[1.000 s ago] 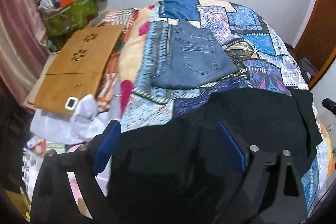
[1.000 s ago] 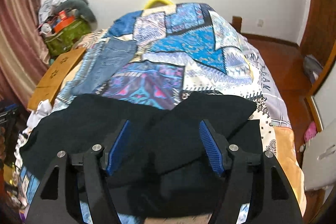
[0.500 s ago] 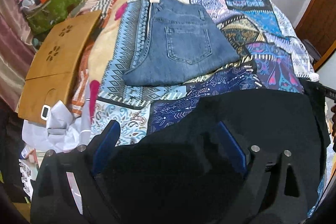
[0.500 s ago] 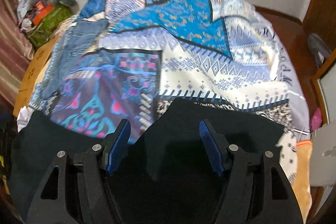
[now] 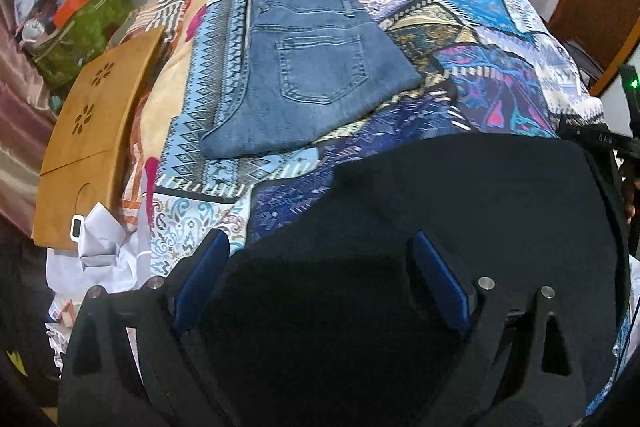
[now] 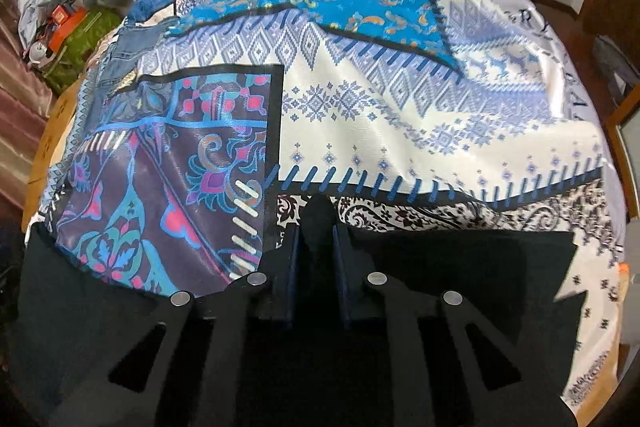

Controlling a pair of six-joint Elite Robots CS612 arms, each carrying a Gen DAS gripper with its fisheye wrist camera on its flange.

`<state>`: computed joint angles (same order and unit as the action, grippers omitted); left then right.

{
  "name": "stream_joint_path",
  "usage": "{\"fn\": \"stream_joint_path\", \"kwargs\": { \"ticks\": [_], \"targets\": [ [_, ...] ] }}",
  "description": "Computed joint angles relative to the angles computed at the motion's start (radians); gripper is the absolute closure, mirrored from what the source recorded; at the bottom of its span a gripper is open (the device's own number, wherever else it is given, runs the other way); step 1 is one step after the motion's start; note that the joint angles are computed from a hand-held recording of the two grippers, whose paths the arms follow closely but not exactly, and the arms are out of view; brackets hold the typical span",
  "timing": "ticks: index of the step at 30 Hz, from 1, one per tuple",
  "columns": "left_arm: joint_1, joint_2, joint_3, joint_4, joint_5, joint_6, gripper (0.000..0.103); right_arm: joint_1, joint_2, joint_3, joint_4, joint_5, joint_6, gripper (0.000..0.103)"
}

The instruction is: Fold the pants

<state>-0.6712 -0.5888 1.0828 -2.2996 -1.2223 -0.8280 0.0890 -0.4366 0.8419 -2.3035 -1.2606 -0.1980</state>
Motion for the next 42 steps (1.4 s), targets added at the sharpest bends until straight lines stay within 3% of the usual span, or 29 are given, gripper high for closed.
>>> {"fn": "stream_joint_path", "kwargs": {
  "ticks": [4, 10, 14, 17, 18, 21, 25, 31, 36, 39, 42],
  "targets": [
    [-0.013, 0.004, -0.021, 0.016, -0.008, 0.022, 0.009, -0.027, -0.063, 0.085, -0.118, 0.067, 0.04, 0.089],
    [-0.034, 0.015, -0.059, 0.013, -0.079, 0.067, 0.009, -0.075, -0.174, 0.193, -0.314, 0.162, 0.101, 0.089],
    [-0.059, 0.039, -0.107, 0.058, -0.081, 0.113, 0.009, -0.104, -0.246, 0.271, -0.474, 0.227, 0.135, 0.089],
    [-0.082, 0.054, -0.137, 0.105, -0.025, 0.117, 0.009, -0.116, -0.279, 0.312, -0.52, 0.269, 0.127, 0.09],
    [-0.089, 0.059, -0.148, 0.121, -0.005, 0.117, 0.009, -0.118, -0.289, 0.331, -0.527, 0.257, 0.109, 0.09],
    [-0.093, 0.064, -0.158, 0.114, -0.044, 0.121, 0.008, -0.112, -0.309, 0.384, -0.525, 0.156, 0.017, 0.09],
    [-0.11, 0.074, -0.175, 0.125, -0.015, 0.132, 0.007, -0.123, -0.297, 0.42, -0.489, 0.075, 0.003, 0.09],
    [-0.114, 0.081, -0.184, 0.12, -0.026, 0.11, 0.005, -0.165, -0.296, 0.498, -0.389, 0.062, 0.04, 0.09],
    [-0.113, 0.075, -0.162, 0.085, -0.034, 0.073, 0.002, -0.167, -0.296, 0.551, -0.364, 0.026, 0.057, 0.092],
    [-0.115, 0.072, -0.15, 0.067, -0.022, 0.069, 0.001, -0.164, -0.301, 0.578, -0.363, -0.041, 0.057, 0.093],
    [-0.117, 0.069, -0.144, 0.057, -0.015, 0.073, 0.001, -0.167, -0.313, 0.596, -0.371, -0.05, 0.057, 0.093]
  ]
}}
